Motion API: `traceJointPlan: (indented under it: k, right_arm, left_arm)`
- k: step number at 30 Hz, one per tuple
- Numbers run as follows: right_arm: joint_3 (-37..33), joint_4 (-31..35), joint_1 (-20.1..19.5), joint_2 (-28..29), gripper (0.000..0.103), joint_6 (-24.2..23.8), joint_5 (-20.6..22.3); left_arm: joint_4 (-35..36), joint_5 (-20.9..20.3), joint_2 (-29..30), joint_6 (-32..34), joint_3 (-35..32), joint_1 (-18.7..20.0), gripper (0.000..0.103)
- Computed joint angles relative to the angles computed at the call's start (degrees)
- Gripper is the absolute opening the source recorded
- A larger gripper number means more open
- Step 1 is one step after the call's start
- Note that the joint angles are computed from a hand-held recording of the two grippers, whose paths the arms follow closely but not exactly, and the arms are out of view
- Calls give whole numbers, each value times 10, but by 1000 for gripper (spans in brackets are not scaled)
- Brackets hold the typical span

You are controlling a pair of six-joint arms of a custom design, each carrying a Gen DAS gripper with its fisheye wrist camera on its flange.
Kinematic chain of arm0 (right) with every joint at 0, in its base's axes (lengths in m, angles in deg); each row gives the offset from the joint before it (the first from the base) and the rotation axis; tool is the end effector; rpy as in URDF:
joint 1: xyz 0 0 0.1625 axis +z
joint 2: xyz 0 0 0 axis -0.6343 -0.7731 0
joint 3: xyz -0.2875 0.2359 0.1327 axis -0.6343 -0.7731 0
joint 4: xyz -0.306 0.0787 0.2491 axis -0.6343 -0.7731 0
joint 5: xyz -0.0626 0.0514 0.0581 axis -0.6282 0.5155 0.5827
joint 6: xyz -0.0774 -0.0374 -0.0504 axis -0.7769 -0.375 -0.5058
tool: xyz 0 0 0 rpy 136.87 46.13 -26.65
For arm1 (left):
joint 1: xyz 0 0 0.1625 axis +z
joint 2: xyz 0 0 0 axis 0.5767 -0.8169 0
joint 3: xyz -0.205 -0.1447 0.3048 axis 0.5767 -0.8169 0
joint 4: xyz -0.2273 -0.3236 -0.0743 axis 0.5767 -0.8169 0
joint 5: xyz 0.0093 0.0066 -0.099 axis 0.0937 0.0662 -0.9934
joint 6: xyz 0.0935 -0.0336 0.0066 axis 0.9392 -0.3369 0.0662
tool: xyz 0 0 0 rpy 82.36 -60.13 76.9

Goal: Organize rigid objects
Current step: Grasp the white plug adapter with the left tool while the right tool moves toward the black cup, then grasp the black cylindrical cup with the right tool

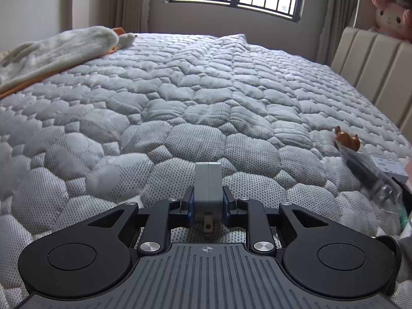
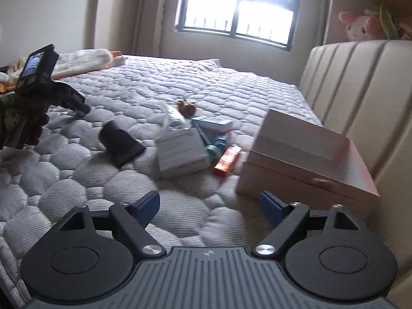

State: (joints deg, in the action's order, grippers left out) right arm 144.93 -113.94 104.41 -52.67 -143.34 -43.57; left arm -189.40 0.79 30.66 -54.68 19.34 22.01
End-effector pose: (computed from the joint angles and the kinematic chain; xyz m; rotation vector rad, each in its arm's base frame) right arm -0.0754 -0.5103 0.2732 0.9240 -2.1293 0.9930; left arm -0.1788 -0.6757 -0.0098 0.1865 2.1959 -1.1303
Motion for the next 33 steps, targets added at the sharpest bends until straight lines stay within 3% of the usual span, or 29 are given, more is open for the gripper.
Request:
traceJointPlan:
  k: [7, 11, 16, 24, 26, 29, 33]
  right_arm:
    - [-19, 51, 37, 17, 85, -55, 20]
    - [-67, 104, 72, 57, 85, -72, -3]
    - [-136, 171, 107, 121, 85, -80, -50]
    - [-222, 220, 128, 181, 85, -23, -80]
    - [-233, 243, 131, 185, 85, -33, -85]
    - [-234, 239, 137, 195, 84, -83, -89]
    - [-253, 255, 147, 212, 73, -105, -108]
  left_arm:
    - [-75, -62, -58, -12, 128, -37, 24]
    - [-107, -104, -85, -63, 212, -74, 24]
    - [-106, -116, -100, -129, 278, -108, 24]
    - [-109, -147, -109, -189, 313, -102, 24]
    - [-112, -155, -108, -190, 313, -101, 24]
    - [-109, -155, -107, -188, 312, -102, 24]
    - [-102, -158, -106, -193, 312, -104, 24]
